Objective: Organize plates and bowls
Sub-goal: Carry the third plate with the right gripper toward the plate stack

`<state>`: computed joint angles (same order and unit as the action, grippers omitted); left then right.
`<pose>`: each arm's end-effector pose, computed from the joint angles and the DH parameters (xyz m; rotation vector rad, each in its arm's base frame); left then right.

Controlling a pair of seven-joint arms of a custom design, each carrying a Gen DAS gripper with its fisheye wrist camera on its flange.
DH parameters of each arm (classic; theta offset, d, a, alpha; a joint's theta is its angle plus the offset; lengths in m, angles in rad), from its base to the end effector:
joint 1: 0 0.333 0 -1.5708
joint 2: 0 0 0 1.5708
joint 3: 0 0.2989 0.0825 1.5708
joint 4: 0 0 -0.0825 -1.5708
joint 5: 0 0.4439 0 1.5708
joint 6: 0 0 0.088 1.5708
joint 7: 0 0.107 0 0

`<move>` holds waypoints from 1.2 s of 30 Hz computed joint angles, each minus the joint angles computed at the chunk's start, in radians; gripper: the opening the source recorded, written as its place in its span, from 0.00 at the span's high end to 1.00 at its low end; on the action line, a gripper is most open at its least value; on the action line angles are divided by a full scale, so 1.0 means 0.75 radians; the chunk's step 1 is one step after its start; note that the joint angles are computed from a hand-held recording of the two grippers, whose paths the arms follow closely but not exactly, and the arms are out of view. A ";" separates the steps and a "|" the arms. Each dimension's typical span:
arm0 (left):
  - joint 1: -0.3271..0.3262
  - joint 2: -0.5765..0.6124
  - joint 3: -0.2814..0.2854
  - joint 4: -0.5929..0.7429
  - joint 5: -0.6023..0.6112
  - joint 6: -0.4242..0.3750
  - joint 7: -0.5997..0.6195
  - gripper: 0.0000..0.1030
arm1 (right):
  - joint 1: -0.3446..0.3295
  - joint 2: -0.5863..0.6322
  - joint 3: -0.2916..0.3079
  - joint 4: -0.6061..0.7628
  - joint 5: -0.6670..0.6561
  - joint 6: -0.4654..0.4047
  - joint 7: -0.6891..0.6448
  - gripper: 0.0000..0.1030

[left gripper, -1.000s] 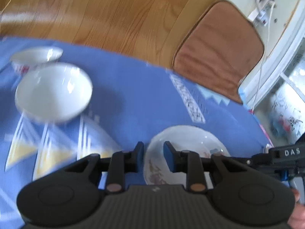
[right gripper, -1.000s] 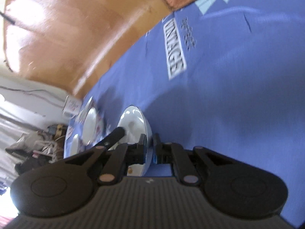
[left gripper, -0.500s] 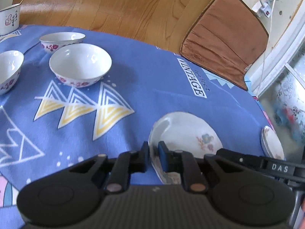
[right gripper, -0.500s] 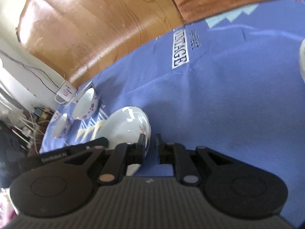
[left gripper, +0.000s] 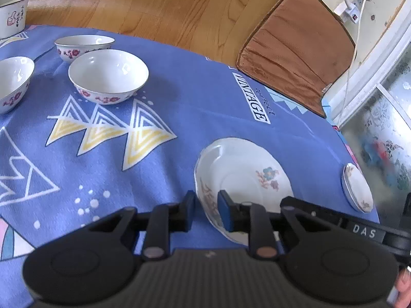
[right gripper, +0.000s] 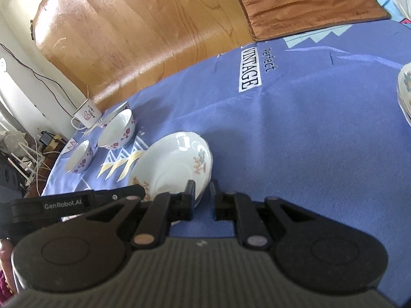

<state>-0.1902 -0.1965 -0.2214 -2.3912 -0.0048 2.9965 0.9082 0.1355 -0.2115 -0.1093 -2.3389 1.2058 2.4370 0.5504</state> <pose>0.5214 -0.2295 0.4360 -2.1267 1.6664 -1.0888 0.5554 0.0164 0.4036 -1.6913 1.4011 0.0198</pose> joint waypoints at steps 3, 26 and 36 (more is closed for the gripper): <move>0.013 0.007 -0.011 0.002 0.023 0.001 -0.018 0.85 | 0.009 -0.014 0.008 -0.016 0.013 0.052 -0.038 0.85; 0.000 0.138 -0.085 0.238 0.302 -0.082 -0.091 0.88 | 0.047 -0.140 -0.072 -0.138 0.182 0.298 -0.254 0.86; -0.172 0.567 -0.067 0.766 0.293 -0.141 0.134 0.87 | -0.054 -0.146 -0.108 -0.108 0.503 0.497 -0.503 0.86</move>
